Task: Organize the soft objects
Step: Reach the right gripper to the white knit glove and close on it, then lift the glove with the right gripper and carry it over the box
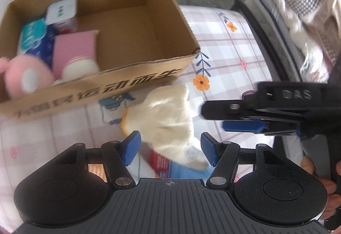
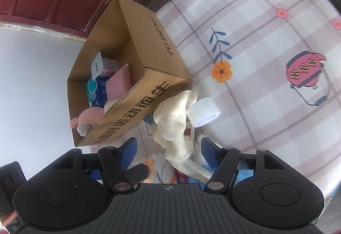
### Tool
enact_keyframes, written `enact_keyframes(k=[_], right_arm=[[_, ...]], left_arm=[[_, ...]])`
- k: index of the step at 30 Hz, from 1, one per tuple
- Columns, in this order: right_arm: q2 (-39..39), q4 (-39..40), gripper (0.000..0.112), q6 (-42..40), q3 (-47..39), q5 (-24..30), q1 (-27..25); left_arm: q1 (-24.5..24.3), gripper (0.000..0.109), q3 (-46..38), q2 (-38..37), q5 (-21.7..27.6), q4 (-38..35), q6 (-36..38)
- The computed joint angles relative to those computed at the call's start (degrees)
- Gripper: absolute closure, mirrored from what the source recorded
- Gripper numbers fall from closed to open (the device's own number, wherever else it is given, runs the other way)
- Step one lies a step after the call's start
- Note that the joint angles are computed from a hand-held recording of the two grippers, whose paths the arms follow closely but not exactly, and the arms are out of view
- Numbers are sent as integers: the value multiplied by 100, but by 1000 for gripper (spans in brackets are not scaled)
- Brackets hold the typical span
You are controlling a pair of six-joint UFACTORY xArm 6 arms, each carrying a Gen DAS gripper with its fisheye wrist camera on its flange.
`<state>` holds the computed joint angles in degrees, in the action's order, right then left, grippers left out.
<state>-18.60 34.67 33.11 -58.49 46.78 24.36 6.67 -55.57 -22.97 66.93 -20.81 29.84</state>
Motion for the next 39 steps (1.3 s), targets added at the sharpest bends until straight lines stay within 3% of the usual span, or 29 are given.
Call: enact_keyframes(k=[7, 9, 16, 19, 23, 26, 30, 35, 39], right_arm=[[598, 635, 58, -859, -160, -162, 12], [783, 696, 67, -953, -276, -50, -12], [1125, 881, 77, -1107, -501, 153, 0], [1229, 898, 78, -1046, -604, 234, 23], [1364, 913, 72, -922, -770, 346, 22], [1384, 821, 53, -748, -833, 284, 68], [1495, 656, 52, -493, -943, 198, 183], [1731, 344, 48, -120, -1140, 210, 312], [1790, 298, 52, 74, -1096, 70, 405]], left_arm=[[-388, 56, 123, 368, -418, 268, -91], [-436, 58, 123, 466, -426, 354, -126], [-530, 90, 36, 611, -378, 406, -234], [-491, 95, -8, 637, -299, 353, -170], [-364, 96, -60, 626, -198, 249, -93], [-241, 96, -102, 567, -136, 189, 23], [31, 92, -270, 620, 128, 41, 200], [324, 67, -396, 767, 220, -11, 236], [394, 66, -520, 1055, 247, 40, 171]])
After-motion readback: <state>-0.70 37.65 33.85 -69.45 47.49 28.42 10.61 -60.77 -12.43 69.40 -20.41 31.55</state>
